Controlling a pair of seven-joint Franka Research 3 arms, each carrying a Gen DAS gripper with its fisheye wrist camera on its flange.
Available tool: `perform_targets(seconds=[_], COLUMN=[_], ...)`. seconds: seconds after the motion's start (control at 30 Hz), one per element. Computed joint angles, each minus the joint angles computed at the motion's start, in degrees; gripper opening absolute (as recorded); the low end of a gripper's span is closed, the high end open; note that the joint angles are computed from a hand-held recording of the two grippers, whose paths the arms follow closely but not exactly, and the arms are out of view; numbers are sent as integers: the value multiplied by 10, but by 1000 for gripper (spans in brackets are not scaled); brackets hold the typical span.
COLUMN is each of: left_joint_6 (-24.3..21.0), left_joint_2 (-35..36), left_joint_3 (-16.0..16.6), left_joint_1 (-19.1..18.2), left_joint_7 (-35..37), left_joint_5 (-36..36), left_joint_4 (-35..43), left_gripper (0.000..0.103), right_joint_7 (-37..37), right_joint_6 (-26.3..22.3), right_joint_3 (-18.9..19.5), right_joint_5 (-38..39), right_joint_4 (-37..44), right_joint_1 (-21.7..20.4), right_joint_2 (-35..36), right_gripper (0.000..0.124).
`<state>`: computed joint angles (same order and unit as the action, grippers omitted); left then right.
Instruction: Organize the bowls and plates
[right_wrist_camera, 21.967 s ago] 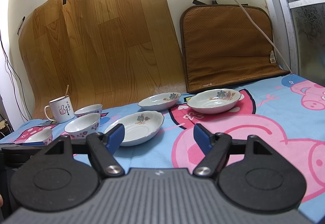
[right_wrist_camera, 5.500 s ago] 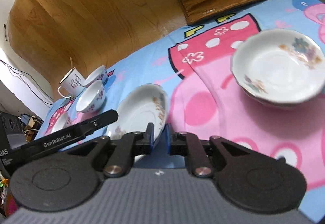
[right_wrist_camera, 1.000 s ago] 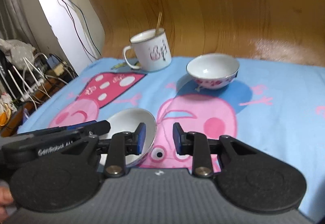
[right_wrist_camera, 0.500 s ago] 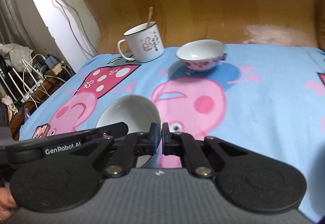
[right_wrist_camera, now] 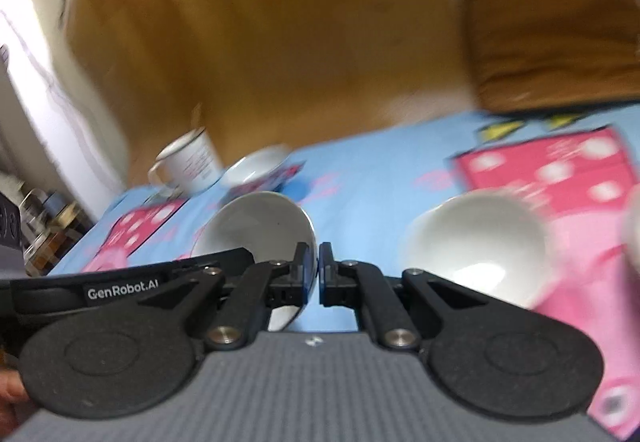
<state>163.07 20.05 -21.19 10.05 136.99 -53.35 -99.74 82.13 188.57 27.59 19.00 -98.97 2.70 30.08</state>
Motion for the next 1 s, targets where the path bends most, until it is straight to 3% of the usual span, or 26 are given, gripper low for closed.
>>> perform_targets(seconds=[0.07,0.17,0.33,0.4,0.53,0.6,0.63,1.0], left_joint_6=[-5,-14,-7,0,9,38,58,92], left_joint_2=[17,44,85,95,101,96,93,77], left_joint_3=[-9,-13,-8,-2,-30,-37,-34,-94], left_joint_1=[-11,-34,-66,-76,-58,-55,-58,16], left_joint_7=[5,-17,-85,-117,-132,-139,-148,-194], left_joint_5=[9,45,138,175,205,223,236,278], left_joint_4=[24,61,98,105,106,94,86,48], left_gripper=[14,15,19,21,29,45,47,47], right_joint_7=[10,33,63,69,59,53,53,58], right_joint_6=[33,66,70,74,108,118,121,153], right_joint_3=[-27,-102,-180,-194,-253,-255,-252,-223], right_joint_5=[8,22,32,31,60,64,65,46], right_joint_4=[-28,-57,-59,-60,-66,-64,-64,-83], right_joint_1=[9,57,109,119,175,176,174,153], right_joint_2=[-20,-42,-40,-36,-33,-31,-30,-42], right_gripper=[7,7,8,8,14,17,19,23])
